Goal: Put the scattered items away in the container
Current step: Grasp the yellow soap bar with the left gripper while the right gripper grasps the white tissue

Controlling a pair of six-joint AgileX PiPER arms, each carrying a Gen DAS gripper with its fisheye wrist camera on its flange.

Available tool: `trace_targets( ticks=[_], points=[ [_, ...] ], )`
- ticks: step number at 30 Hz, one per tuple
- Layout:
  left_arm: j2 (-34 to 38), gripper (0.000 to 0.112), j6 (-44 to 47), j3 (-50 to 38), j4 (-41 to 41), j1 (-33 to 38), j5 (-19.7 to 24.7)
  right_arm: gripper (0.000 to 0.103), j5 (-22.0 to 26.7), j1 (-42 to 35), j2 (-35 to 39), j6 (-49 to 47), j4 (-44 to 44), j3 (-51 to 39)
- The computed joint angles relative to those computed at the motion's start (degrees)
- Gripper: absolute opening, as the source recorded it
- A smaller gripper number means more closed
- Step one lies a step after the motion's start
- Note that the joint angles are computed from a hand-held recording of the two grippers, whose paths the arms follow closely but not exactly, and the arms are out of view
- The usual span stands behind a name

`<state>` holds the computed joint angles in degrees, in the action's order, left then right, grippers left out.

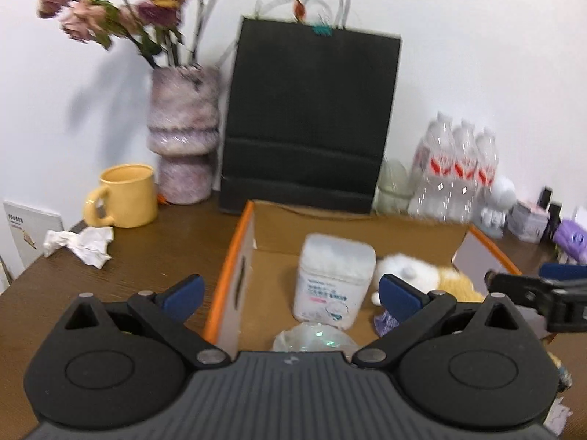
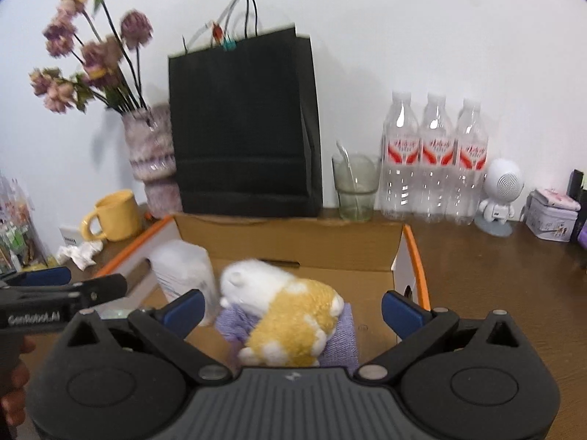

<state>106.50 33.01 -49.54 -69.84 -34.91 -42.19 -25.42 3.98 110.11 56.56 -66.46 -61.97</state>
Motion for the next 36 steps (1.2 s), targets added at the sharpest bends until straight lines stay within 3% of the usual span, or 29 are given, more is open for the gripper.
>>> trace_targets(
  ticks=[9, 14, 22, 29, 36],
  points=[
    [-8.48, 0.103, -1.68, 11.81, -2.48, -4.01, -3.02, 0.103, -3.22, -4.35, -9.37, -7.79, 4.28, 12.9],
    [-11.52, 0.103, -3.89, 17.91, -3.59, -6.74, -4.07, 0.103, -4.5, -7.6, -11.34, -9.85, 3.94, 18.66],
    [-11.73, 0.103, -11.35, 25.13, -3.95, -14.02, -6.22, 0.103, -9.75, -11.71, -11.99, -21.98, 12.62, 29.96],
    [-9.32, 0.103, -13.09, 24.28, -0.2, -11.69, -4.15, 0.1, -8.61, -10.56, -10.99, -24.19, 14.45, 30.41],
    [-5.2, 0.099, -9.17, 19.74, 5.65, -4.58, -0.6, 0.087, -6.41, -8.24, -8.13, -22.17, 14.28, 27.45]
  ],
)
